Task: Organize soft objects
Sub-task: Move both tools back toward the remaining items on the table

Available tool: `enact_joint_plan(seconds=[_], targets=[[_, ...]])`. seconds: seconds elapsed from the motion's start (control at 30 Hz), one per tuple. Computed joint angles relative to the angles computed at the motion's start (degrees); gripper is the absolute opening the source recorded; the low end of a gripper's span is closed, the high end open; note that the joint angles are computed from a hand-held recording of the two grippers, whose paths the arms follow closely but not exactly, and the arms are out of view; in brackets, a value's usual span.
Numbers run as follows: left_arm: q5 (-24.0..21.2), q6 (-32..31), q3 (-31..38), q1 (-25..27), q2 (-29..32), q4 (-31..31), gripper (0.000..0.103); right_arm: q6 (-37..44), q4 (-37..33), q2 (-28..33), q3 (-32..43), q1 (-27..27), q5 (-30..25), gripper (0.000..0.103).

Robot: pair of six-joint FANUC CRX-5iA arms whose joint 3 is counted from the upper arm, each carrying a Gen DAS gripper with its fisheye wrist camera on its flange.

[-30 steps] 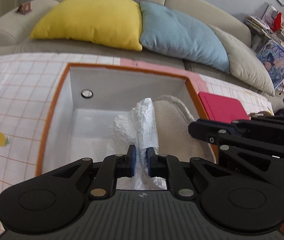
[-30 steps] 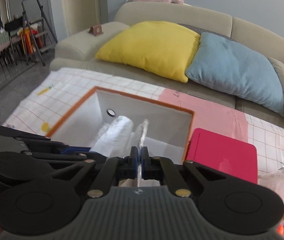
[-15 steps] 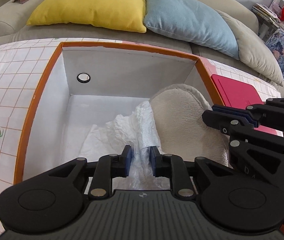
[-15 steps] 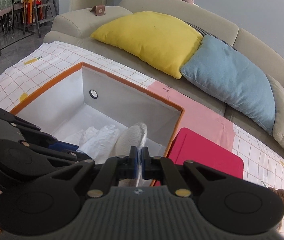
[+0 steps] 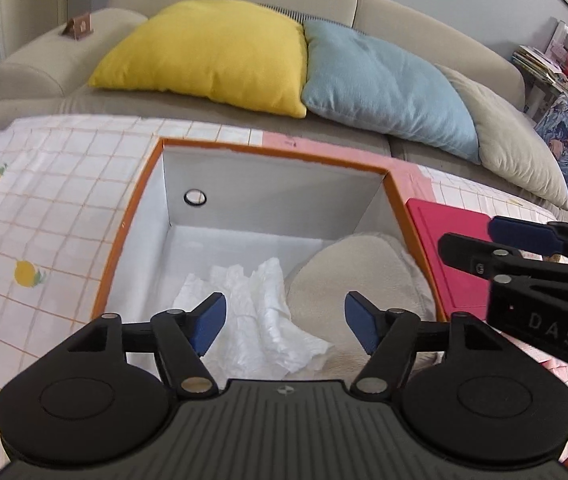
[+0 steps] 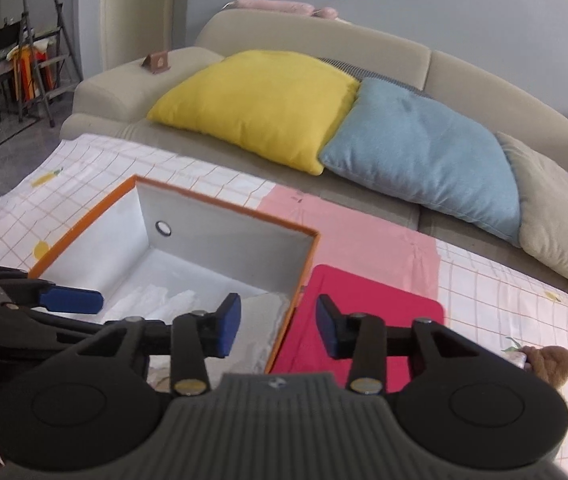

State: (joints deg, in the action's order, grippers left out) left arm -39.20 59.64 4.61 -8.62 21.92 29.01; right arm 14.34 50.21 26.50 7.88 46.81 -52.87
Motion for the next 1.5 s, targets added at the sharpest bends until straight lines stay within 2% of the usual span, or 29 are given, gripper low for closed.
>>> enact_joint_plan(seconds=[0.07,0.13,0.27,0.33,0.43,0.5,0.57,0.67,0.77,0.9,1.07,1.5], targets=[[3.06,-0.83,-2.06,-0.54,-2.07,-0.68,0.081,-3.53,1.51,-1.91,-2.21,0.46,-0.35,0.053],[6.81,-2.56,-5.2,-1.18,-4.69,0.18,0.082,-8.25,2.39,-4.39,-5.02,0.79,0.22,0.053],[13.21,-7.95,-11.45,-2.54,-9.44,5.83,0.082,-16.5,4.82,-8.61,-10.13,2.26,-1.41,0.054],[16.54,-12.31,-14.99,-3.68,-11.77,11.07,0.083,-20.27,6.01,-10.58,-12.61,3.29,-2.99,0.054],[20.88,-22.24,-20.57,-6.26,-15.01,22.67,0.084,-27.19,7.55,-14.24,-17.22,5.1,-5.37,0.055],[21.04,-27.82,-23.18,-7.82,-16.63,30.0,0.085,-31.23,8.09,-16.37,-19.99,6.63,-8.15,0.055],[19.51,-30.66,-24.47,-8.65,-17.55,34.11,0.085,-33.99,8.11,-17.98,-22.21,8.23,-11.3,0.055],[17.7,-33.88,-26.11,-9.99,-19.09,36.5,0.085,-37.02,6.65,-20.12,-25.07,10.61,-15.57,0.055],[16.17,-35.84,-26.56,-11.19,-19.59,35.81,0.084,-40.32,3.92,-22.69,-28.1,12.79,-18.51,0.055],[12.66,-32.91,-25.76,-12.01,-19.56,30.32,0.084,-43.7,0.31,-25.09,-30.95,15.07,-21.45,0.055],[7.84,-30.66,-23.47,-12.72,-18.28,24.38,0.084,-46.17,-2.76,-26.91,-33.42,16.52,-22.43,0.055],[0.4,-26.31,-15.16,-15.15,-11.7,14.77,0.076,-49.56,-3.02,-28.46,-37.71,14.34,-18.91,0.055]])
